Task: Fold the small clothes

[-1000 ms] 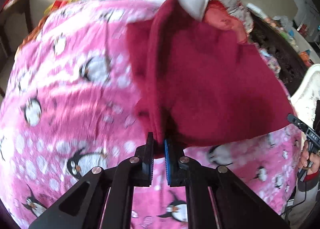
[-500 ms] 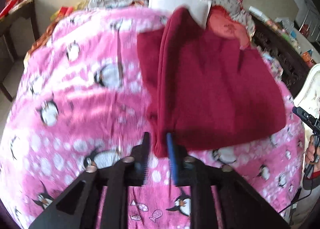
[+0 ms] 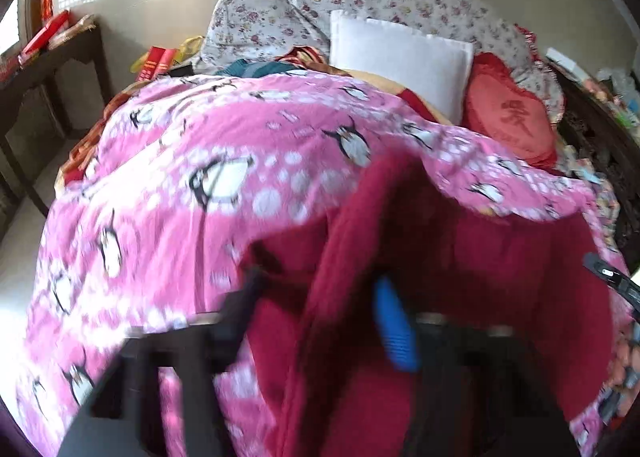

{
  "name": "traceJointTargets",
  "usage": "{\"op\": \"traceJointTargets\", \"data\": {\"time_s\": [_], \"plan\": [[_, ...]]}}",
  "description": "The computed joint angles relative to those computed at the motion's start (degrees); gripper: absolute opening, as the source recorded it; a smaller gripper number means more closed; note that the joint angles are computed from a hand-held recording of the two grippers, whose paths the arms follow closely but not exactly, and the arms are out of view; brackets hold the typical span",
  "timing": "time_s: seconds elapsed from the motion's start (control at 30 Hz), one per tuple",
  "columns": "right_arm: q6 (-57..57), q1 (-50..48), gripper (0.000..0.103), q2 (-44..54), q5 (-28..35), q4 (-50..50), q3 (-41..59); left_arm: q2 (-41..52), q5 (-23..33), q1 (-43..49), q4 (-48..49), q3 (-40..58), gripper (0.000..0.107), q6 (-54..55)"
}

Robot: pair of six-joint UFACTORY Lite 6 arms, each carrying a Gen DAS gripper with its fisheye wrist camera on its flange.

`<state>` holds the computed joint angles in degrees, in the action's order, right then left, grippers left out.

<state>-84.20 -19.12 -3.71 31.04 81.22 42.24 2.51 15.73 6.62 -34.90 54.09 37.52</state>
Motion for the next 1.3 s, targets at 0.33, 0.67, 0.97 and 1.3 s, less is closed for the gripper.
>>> {"op": "traceJointTargets", "data": {"time_s": [0.33, 0.67, 0.97, 1.3], "plan": [[-9.40, 2.59, 0.012, 9.00, -9.80, 9.83, 2.94, 9.35, -6.15, -0.12, 5.08, 4.75, 0.022, -6.17], [9.42, 2.40, 0.032, -11.38, -0.99, -8.51, -4.77, -9.31, -0.75, 2.44, -13.97, -10.01, 0.047, 14.11], [-0.83, 15.23, 0.047, 4.84, -11.57, 9.75, 2.60, 1.26, -3.52, 0.54, -35.14, -6.45, 0.076, 30.21], [8.36, 14.32, 0.052, 8.36, -15.49, 3.45, 6.03, -2.01, 1.00, 5.26, -37.00, -8.59, 0.084, 31.53]]}}
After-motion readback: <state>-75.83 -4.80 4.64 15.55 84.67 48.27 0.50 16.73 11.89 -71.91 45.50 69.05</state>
